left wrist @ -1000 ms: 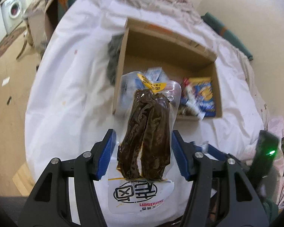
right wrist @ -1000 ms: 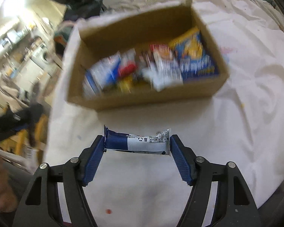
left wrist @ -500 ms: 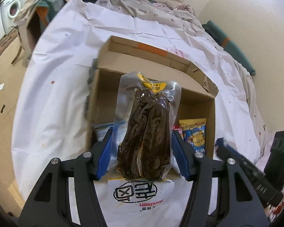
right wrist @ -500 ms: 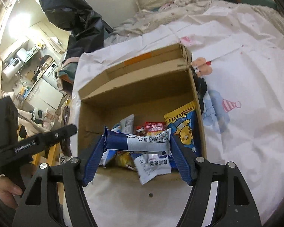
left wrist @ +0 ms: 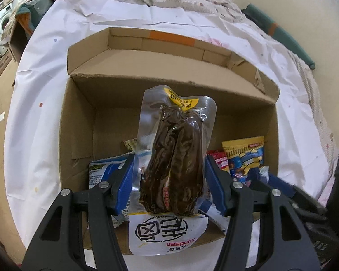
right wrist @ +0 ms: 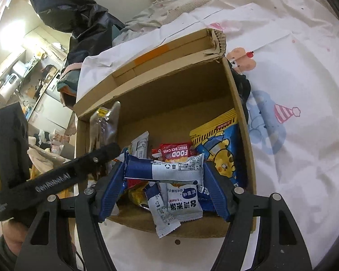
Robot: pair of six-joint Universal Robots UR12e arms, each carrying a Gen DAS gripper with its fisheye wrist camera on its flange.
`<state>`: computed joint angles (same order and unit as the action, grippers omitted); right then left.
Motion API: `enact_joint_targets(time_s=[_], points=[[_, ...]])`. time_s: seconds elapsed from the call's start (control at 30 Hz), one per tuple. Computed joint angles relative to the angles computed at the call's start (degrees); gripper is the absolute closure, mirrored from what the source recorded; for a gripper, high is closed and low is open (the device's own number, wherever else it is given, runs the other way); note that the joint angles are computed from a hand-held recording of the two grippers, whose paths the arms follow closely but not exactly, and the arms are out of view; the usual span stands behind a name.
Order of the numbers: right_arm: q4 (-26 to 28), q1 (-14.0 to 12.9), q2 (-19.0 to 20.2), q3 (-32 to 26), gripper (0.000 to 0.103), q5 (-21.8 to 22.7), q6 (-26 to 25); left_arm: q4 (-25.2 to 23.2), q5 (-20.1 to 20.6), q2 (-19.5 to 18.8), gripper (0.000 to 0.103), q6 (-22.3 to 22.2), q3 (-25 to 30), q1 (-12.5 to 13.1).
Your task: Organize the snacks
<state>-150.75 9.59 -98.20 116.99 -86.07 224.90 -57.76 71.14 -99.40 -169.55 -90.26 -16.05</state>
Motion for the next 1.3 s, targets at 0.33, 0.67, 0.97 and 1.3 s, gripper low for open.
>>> enact_joint_targets(time_s=[0.33,0.67,0.97,1.3], points=[[-0.45,-0.51,-0.03,0.3,0.029,0.91,0.82,1.32,1.59,-0.05,0.045,0.8,-0.5,-0.17],[-2.64,-1.23,-0.39,1.23,0.017,2.44,3.26,5.26,3.5,1.01,0.012,0.8,-1.49,-0.63],[-4.81,-0.07,-1.05,0.98,0.0,-2.02,2.44,7.56,2.17,3.69,0.012,2.3,-2.94,0.79],[-5.98,3.93,-2.92,-0.21,0.0,-10.86,-1.48,14.68,0.72,8.65,0.012,-0.18,-8.04,4.17]])
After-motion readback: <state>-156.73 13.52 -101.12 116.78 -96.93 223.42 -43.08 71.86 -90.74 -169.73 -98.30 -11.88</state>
